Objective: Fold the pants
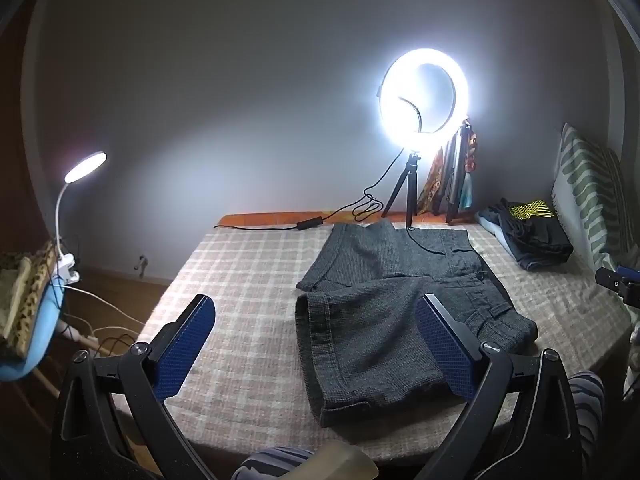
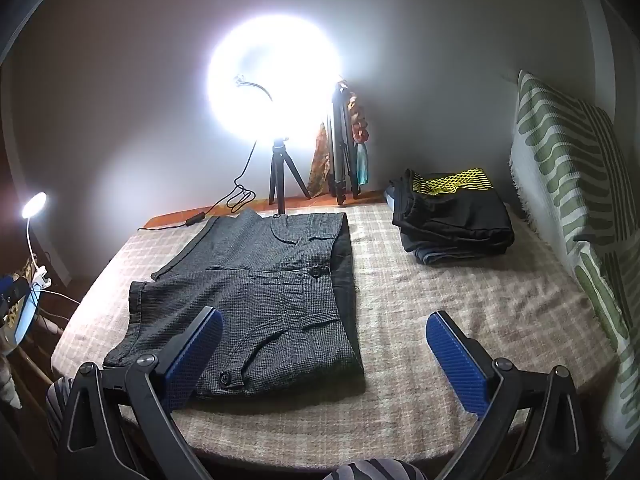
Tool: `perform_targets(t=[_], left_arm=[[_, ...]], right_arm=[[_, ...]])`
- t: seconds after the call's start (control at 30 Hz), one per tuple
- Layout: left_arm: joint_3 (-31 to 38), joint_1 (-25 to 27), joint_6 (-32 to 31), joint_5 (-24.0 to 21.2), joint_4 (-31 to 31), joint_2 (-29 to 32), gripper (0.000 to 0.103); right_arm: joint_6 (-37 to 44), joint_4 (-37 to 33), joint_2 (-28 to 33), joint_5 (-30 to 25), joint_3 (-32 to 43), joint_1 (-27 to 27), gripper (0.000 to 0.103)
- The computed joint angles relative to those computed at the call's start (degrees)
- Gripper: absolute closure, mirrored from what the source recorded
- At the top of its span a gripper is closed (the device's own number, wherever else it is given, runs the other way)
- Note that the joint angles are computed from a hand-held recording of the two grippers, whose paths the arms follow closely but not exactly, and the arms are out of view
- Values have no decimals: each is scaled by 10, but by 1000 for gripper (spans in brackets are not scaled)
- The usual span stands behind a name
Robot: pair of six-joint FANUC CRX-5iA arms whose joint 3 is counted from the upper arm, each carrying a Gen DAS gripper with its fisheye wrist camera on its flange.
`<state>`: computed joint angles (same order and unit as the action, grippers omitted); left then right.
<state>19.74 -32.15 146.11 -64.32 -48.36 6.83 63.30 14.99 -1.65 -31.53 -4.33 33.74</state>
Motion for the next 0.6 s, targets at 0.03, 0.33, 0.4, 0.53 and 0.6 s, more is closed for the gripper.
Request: perform_targets(t=[0.03,0.33,0.4,0.53,0.6], left_arm=[[-1,-1,2,1,-2,-1,3],[6,-3,-1,-2,-4,3,3],[8,-3,-1,-3,-3,3,3],[8,1,-5,-1,2,5,3],[6,0,-3,1,1,4,3]], right_arm=[[0,0,0,0,0,0,0],[10,-11,1,-3,4,0,0],[12,-11,0,-2,2,-1,0],[13,-12,-1,-1,1,0,0],[12,-12,0,-2,2,0,0]])
